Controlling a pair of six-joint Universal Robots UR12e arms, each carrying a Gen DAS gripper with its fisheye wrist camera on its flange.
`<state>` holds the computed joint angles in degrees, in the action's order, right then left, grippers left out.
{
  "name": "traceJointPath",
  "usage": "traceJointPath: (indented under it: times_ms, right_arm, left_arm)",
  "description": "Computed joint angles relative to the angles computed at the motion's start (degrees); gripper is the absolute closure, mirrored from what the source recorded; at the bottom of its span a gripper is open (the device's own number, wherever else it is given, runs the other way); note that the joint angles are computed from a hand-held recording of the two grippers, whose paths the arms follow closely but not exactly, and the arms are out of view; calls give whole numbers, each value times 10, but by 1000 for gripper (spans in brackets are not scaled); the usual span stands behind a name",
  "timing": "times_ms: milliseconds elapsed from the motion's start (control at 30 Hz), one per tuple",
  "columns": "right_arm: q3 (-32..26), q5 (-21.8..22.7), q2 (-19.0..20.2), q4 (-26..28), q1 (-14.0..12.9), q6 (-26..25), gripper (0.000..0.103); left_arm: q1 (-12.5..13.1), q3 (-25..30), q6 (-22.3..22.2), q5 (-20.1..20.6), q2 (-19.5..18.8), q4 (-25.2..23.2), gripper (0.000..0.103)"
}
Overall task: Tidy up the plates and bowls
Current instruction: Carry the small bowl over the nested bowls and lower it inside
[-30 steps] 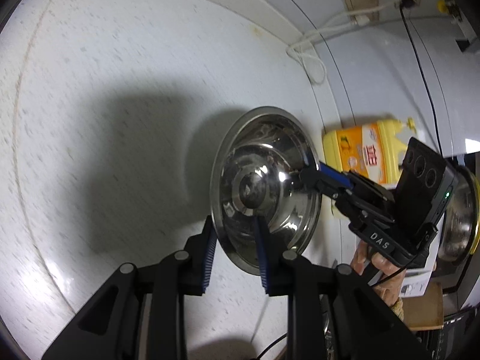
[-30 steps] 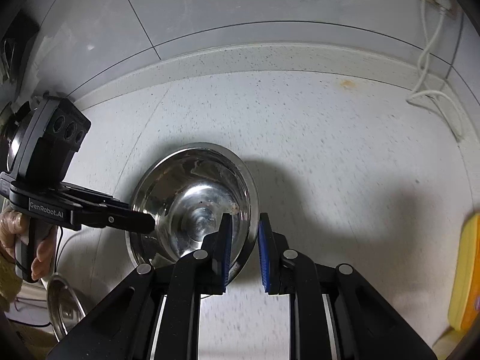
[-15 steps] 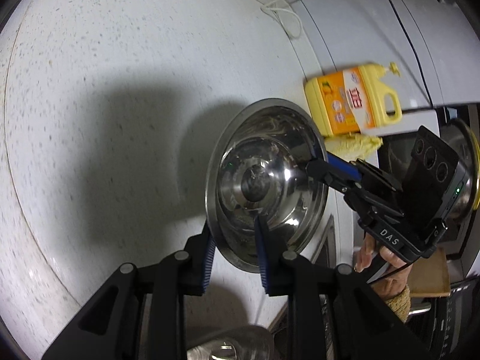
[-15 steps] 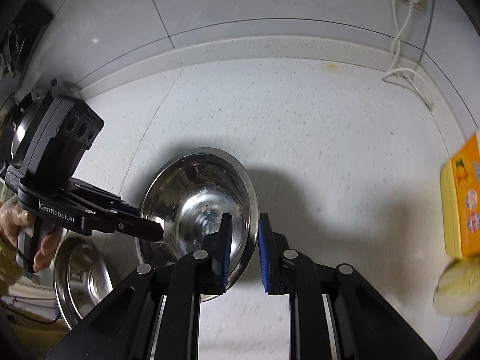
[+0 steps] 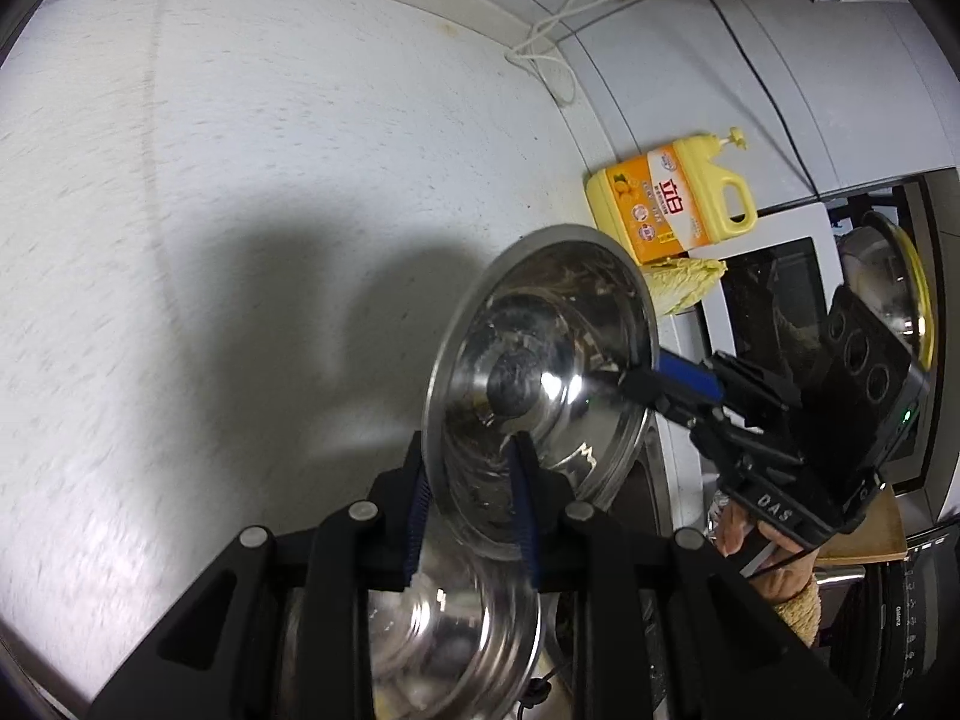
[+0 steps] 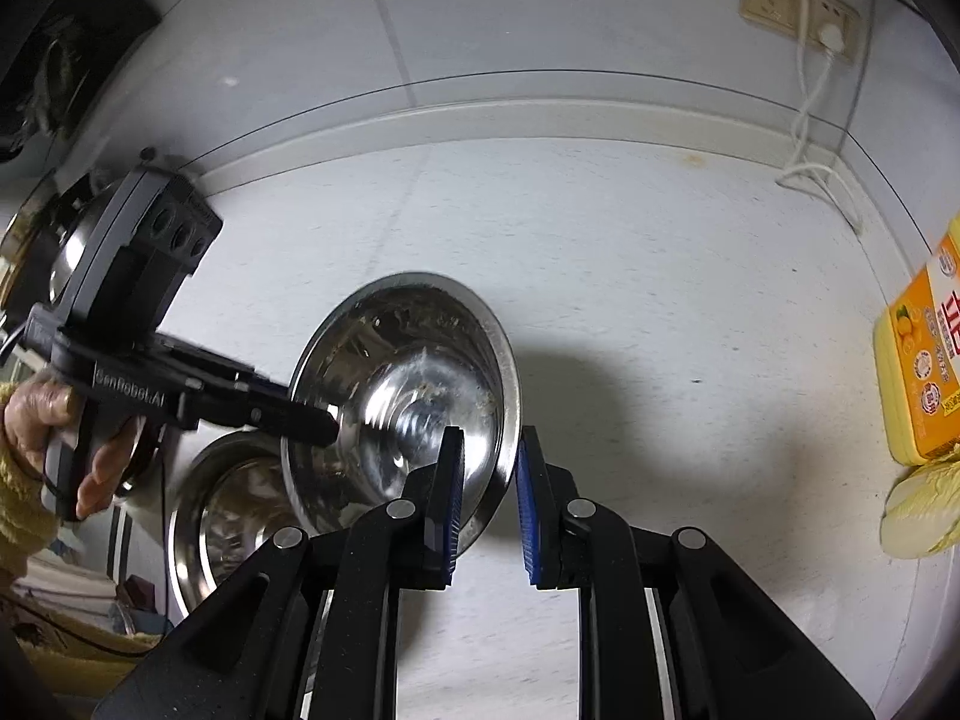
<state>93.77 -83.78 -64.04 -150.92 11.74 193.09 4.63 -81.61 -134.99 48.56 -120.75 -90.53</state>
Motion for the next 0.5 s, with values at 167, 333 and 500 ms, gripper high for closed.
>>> traceJointPath:
  times_ms: [167,333,500]
  right_arm:
    - [2,8,-7,8,18,-12,88]
    - [6,21,-13,20,35,-21,88]
    - [12,45,-13,33,41,-19,87]
  left_arm:
    - [27,-23,14,5,26,-26,80]
    - [54,-48,27,19,47,-56,80]
    - [71,-69,28,36,60,-71,80]
